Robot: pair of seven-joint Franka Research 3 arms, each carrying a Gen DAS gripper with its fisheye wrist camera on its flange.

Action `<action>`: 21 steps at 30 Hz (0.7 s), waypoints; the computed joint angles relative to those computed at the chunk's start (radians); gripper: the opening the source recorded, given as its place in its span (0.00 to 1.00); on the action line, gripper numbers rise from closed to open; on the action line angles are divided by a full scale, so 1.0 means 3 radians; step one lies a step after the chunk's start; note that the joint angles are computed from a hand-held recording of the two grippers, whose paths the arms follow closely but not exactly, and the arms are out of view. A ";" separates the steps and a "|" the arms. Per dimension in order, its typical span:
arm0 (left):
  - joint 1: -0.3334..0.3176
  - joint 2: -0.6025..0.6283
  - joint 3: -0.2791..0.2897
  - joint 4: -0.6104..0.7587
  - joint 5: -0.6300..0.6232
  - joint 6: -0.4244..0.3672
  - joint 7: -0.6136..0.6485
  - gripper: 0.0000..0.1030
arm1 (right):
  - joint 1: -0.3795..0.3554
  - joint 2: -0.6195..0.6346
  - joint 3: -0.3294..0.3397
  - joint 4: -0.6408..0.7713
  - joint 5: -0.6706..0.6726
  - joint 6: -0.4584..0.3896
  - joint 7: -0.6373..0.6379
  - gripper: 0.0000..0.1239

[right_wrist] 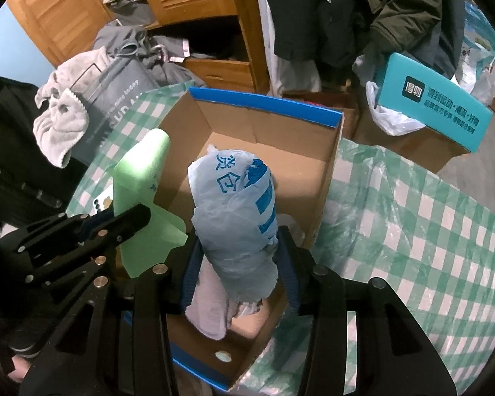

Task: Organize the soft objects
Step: 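Carry the green foam with the left gripper while the right carries the white sock to the box, then open the left gripper to drop the green foam while the right releases the white sock into the box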

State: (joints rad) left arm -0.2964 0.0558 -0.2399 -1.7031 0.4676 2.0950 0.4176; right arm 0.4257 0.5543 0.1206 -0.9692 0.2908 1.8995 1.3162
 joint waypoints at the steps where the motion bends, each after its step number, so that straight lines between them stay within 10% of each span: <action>1: -0.0001 0.0001 0.0000 0.0005 -0.0002 -0.0016 -0.0011 0.13 | -0.0002 -0.0002 0.0000 -0.0004 0.0004 -0.0003 0.0002 0.36; 21: -0.0116 0.0043 -0.0040 0.0198 0.0374 -0.0089 -0.0120 0.51 | -0.0116 -0.0348 -0.0045 -0.0428 0.0031 0.0310 0.0044 0.52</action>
